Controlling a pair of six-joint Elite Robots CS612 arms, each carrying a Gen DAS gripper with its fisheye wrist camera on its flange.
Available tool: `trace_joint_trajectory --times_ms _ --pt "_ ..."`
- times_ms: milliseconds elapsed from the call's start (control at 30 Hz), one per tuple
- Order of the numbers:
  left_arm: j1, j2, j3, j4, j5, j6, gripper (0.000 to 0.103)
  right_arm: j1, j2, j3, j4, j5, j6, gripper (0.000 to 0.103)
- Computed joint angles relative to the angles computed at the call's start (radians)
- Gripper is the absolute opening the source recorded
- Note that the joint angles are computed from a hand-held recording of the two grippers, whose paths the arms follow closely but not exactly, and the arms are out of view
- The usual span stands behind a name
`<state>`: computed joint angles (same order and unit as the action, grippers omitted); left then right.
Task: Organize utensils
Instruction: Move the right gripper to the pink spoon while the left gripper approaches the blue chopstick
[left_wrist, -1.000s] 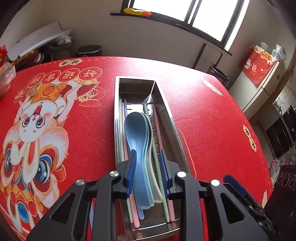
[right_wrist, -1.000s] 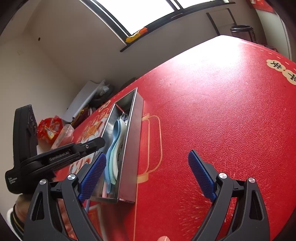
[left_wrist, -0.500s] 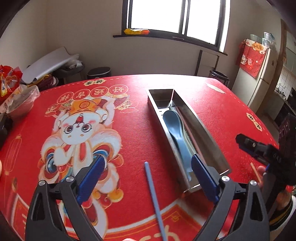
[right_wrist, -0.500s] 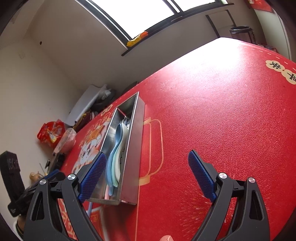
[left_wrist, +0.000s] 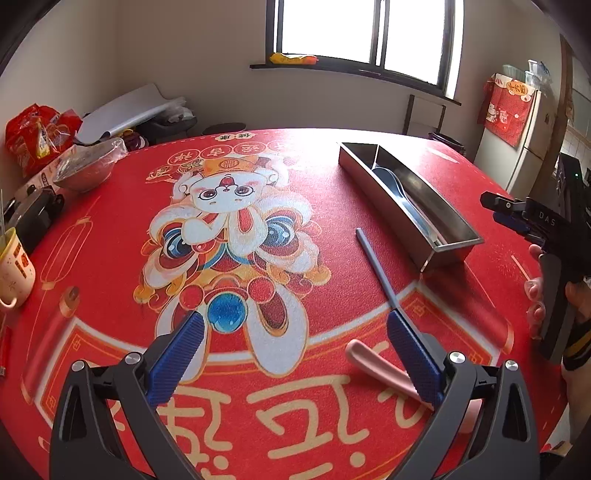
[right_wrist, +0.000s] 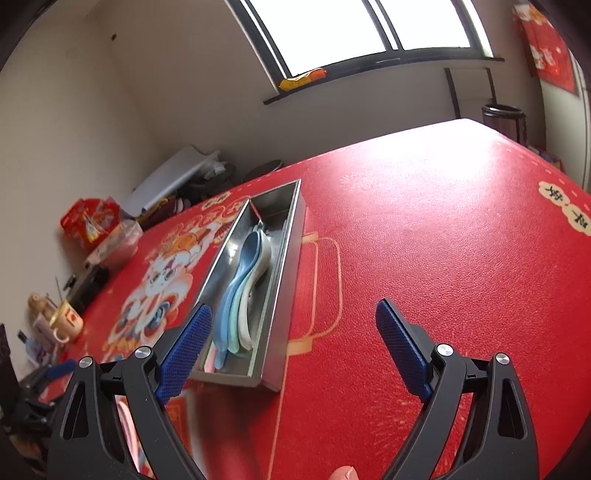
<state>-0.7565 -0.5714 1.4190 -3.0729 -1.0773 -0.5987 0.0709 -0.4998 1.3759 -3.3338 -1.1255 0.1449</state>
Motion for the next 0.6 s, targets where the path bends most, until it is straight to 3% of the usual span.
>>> trace_joint_trajectory --times_ms 100,200,367,467,600 --pt "0.000 0.001 0.016 -0.034 -0.027 0.027 0.097 0.014 -0.021 0.026 0.022 -0.049 -0.055 0.087" --pt "0.002 0.009 0.008 -0.039 -0.064 0.047 0.096 0.018 -0.043 0.050 0.060 -0.055 -0.058 0.087" --pt "0.009 0.025 -0.014 -0.055 -0.161 0.061 0.082 0.030 -0.080 0.108 0.092 -0.066 -0.081 0.087" --pt "0.007 0.032 -0.028 -0.042 -0.172 0.084 0.080 0.044 -0.100 0.137 0.143 -0.082 -0.132 0.087" --pt "0.010 0.030 -0.021 -0.049 -0.159 0.052 0.080 0.066 -0.122 0.167 0.207 -0.065 -0.230 0.087"
